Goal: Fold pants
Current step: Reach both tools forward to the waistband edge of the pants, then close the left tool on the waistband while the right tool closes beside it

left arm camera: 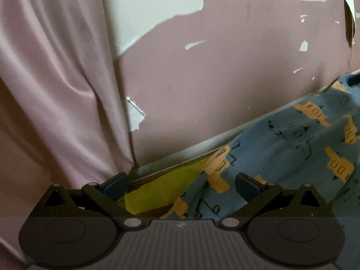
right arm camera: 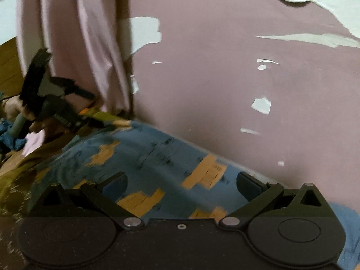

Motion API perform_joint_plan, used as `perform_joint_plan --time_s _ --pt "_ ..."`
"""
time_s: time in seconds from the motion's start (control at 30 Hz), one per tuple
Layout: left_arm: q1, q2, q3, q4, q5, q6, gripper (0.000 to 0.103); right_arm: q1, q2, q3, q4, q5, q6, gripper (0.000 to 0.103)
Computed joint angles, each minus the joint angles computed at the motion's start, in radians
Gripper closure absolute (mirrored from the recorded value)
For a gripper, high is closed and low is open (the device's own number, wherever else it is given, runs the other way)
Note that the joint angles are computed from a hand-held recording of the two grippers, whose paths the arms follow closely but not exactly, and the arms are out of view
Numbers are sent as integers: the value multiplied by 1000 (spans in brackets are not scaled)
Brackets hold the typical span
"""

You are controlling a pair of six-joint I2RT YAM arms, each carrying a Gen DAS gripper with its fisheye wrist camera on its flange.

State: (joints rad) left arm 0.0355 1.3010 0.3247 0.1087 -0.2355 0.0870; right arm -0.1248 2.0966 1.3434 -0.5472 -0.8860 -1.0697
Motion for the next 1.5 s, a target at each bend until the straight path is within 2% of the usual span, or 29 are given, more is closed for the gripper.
perform_joint_plan --time_s 0.1,0.13,0.2,0.3,0.4,0.47,0.57,0.67,0.73,0.77,0.8,0.83,0.9,0.93,1.0,1.03,1.1,1.17,1.4,1.43,1.5 --pt "58 56 18 28 62 -10 3 46 64 48 114 15 146 1" --pt "71 73 22 45 83 -13 5 61 91 75 129 28 181 1" --pt "95 109 32 72 124 -4 14 84 149 145 105 48 209 8" --pt "120 156 61 72 191 13 28 114 211 214 90 104 209 18" --pt "146 184 84 67 267 44 31 124 252 263 69 125 189 27" --pt "157 202 101 50 303 70 32 119 269 286 58 119 185 29" --pt "156 219 119 32 307 82 35 112 300 341 24 118 194 29" --pt "160 250 152 15 317 45 48 115 322 376 -1 129 193 29" --pt "167 269 175 2 331 26 55 118 336 398 -23 145 184 33" --pt "166 274 184 -7 341 27 65 121 341 405 -35 152 177 35" --pt "171 270 187 -17 350 38 83 122 347 416 -48 158 171 37" --pt "171 271 189 -16 351 52 92 123 353 427 -62 161 166 38" --pt "155 261 190 -26 341 47 99 126 365 451 -93 166 160 49" --pt "152 259 194 -38 344 49 100 127 369 461 -104 169 158 53" --pt "147 237 178 -29 328 56 101 129 367 459 -105 176 157 75" --pt "146 222 169 -27 325 49 102 131 359 446 -94 180 158 79" --pt "145 176 145 -29 319 24 102 131 345 422 -76 179 153 94" --pt "137 131 109 -8 307 19 102 130 326 387 -40 173 156 99" --pt "47 -34 10 4 200 15 102 105 288 340 -14 119 123 101" --pt "31 -43 0 16 180 15 102 103 282 329 0 112 119 98" --pt "31 -58 -17 28 175 24 102 104 278 323 14 105 109 79"
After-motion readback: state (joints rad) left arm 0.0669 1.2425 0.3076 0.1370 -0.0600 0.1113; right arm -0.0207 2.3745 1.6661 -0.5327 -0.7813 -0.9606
